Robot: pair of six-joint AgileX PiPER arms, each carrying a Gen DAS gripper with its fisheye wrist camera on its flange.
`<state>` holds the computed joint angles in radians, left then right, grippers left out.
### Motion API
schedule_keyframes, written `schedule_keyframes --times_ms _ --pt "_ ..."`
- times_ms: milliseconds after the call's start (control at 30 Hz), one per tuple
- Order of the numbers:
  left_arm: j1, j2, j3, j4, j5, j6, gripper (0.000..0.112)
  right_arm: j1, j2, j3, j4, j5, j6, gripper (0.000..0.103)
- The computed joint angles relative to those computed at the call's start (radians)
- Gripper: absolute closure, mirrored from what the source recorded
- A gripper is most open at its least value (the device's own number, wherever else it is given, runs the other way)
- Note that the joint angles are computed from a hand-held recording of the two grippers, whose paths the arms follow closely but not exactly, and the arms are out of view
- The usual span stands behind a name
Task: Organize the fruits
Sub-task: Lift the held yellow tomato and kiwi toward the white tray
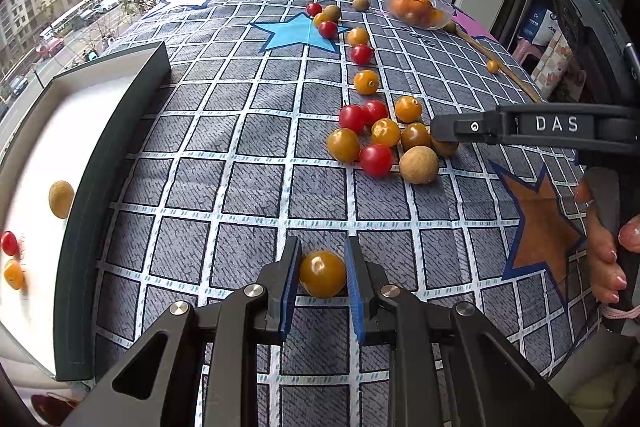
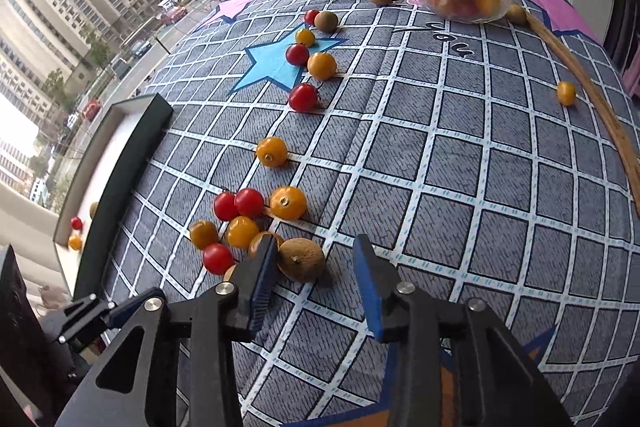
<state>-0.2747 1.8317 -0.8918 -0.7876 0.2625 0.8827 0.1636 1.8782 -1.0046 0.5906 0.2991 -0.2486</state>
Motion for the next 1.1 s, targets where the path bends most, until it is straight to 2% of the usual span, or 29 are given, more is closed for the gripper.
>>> schedule_keyframes --times_ms 167,200,233,367,467,667,1100 --pt "-0.007 0.000 0.004 0.010 -0.014 -0.005 0.088 0.024 0.003 0.012 -0.106 -0.040 0.098 0.061" --pt "-0.007 0.001 0.002 0.014 -0.012 -0.009 0.088 0.023 0.007 0.007 -0.097 -0.039 0.092 0.064" --pt "-0.006 0.001 0.001 0.014 -0.010 -0.009 0.088 0.016 0.009 0.003 -0.077 -0.030 0.076 0.076" --pt "0.007 0.000 0.004 -0.033 0.002 0.036 0.088 0.023 0.005 0.010 -0.092 -0.031 0.107 0.076" --pt "0.023 -0.001 0.008 -0.090 0.016 0.098 0.088 0.015 -0.016 0.032 -0.001 -0.023 0.040 0.076" --pt "0.045 -0.007 0.012 -0.133 0.035 0.148 0.088 0.015 -0.057 0.047 0.017 0.003 0.045 0.076" --pt "0.140 -0.055 0.017 -0.223 0.081 0.261 0.088 0.111 -0.061 -0.034 -0.134 0.059 0.231 0.075"
